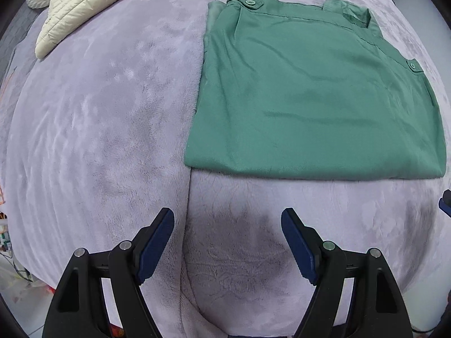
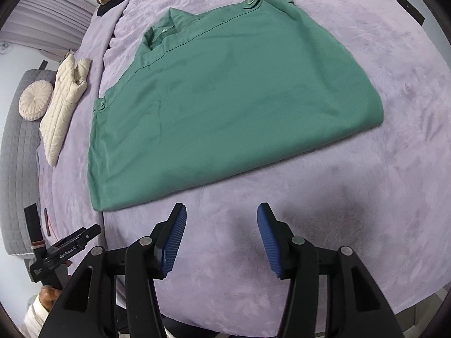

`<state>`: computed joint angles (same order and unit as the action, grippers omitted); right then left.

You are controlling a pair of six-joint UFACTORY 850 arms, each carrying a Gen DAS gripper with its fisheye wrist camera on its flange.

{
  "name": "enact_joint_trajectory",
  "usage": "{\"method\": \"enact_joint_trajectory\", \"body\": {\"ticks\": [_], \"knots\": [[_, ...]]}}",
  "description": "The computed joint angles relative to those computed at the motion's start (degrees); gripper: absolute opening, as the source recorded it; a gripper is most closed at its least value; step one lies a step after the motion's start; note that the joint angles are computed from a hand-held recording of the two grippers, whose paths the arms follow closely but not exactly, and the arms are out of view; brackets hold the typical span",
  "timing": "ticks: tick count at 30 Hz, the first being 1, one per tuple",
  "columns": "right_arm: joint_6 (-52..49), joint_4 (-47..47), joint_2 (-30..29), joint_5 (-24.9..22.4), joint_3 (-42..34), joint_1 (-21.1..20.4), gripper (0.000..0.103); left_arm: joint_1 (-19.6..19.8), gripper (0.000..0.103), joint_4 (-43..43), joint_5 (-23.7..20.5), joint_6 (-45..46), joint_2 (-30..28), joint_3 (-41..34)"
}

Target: Fold small clothes

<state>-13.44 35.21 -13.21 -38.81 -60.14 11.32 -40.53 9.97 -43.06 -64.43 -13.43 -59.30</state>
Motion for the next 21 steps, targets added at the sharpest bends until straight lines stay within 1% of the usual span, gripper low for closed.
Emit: {"method": "enact_joint_trajectory", "body": {"ticks": [3, 4, 5, 6, 10, 12, 13, 14, 18, 21], "knots": [[0.69, 0.16, 0.77, -0.05, 0.65, 1.48, 0.058, -2.08, 0.079, 0.30, -0.55, -2.44, 0.76, 0.21], [1.26, -0.11, 1.00, -0.02, 0.81, 1.96, 0.060, -2.46, 0.083, -0.01, -0.30, -2.77, 1.21, 0.65], [2.02, -0.47, 1.33, 0.10, 1.07, 2.51, 0.060, -2.20, 0.098, -0.92, -0.45, -1.90, 1.44, 0.28], [2.59, -0.69, 1.63, 0.19, 1.32, 2.90, 0.060, -2.05, 0.103, -1.29, 0.17, -1.69, 1.70, 0.70], [4.85, -2.16, 2.43, 0.13, 1.93, 4.44, 0.060, -3.64, 0.103, -0.57, -0.60, -3.28, 2.81, 1.29], [5.71, -3.05, 2.36, -0.31, 1.88, 5.20, 0.067, -4.29, 0.103, 0.22, -0.88, -4.95, 3.28, 1.50], [6.03, -3.36, 2.31, -0.39, 1.86, 5.58, 0.073, -4.15, 0.103, 0.34, -0.50, -5.28, 3.24, 1.71], [6.02, -3.43, 2.26, -0.43, 1.80, 5.83, 0.073, -3.53, 0.103, 0.32, -0.10, -4.96, 3.79, 2.35], [7.07, -5.21, 1.53, -0.88, 0.67, 7.54, 0.073, -3.60, 0.103, 2.05, 0.00, -8.24, 5.40, 3.43], [7.66, -6.28, 1.14, -0.94, -0.03, 8.86, 0.073, -2.02, 0.103, -0.35, 1.52, -7.81, 6.63, 5.14]]}}
